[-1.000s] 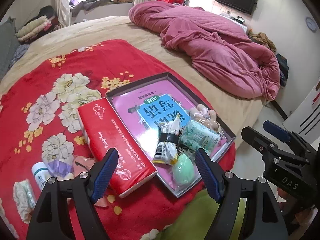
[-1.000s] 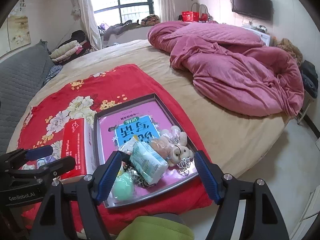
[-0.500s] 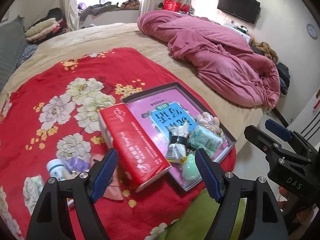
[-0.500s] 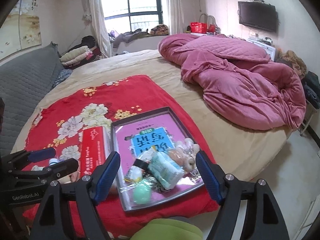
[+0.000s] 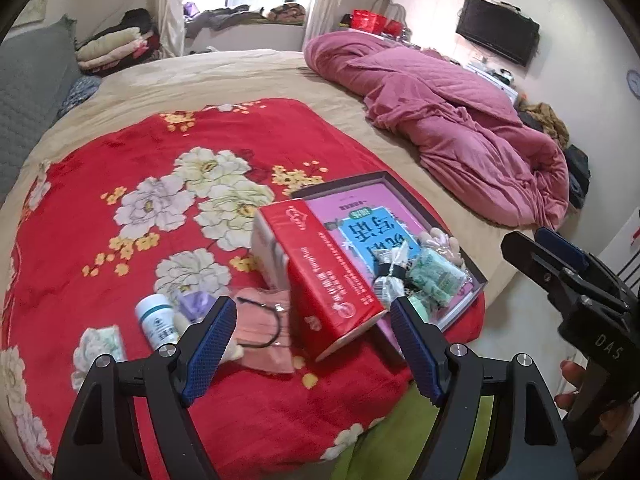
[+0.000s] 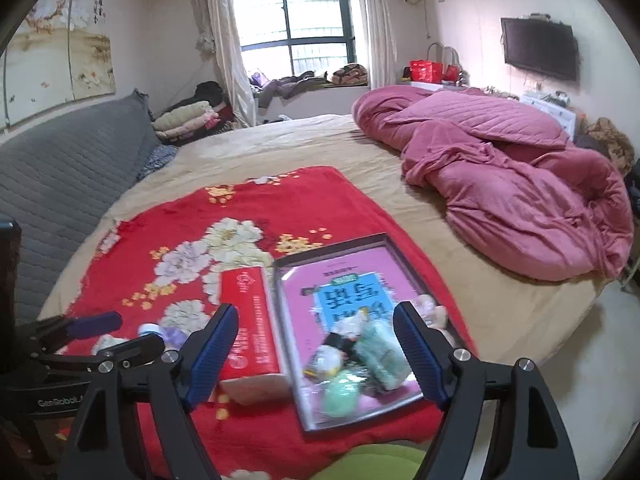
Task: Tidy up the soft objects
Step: 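Lift both tools away from the tray and move over the remaining items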
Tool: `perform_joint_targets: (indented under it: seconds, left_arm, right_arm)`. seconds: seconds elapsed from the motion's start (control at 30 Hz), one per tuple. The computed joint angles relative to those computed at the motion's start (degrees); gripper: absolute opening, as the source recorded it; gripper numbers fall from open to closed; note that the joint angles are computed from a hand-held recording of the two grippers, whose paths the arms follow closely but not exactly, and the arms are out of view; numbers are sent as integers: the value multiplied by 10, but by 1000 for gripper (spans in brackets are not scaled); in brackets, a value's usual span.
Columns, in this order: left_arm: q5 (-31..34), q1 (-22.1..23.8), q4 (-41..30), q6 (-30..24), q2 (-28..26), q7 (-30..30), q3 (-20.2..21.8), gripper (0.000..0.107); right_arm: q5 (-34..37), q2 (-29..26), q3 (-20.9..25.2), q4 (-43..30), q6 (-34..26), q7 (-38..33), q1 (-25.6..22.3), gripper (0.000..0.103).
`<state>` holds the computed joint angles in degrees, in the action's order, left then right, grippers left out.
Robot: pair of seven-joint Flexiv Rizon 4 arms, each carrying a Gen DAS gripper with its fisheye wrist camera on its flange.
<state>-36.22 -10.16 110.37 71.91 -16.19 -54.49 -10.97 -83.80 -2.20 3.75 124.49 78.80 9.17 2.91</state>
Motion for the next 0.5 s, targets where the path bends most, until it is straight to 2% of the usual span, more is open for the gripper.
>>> perform_joint_targets:
  seconds: [0.23,0.5]
  left_arm:
    - [-27,20,32,4,24,23,12,80]
    - [-24,41,53,6,38,14,40,80]
  right_arm:
    - [20,-11,8,-11,-7,-13,20,83]
    - [28,-39,7,-39,1,-24,49,83]
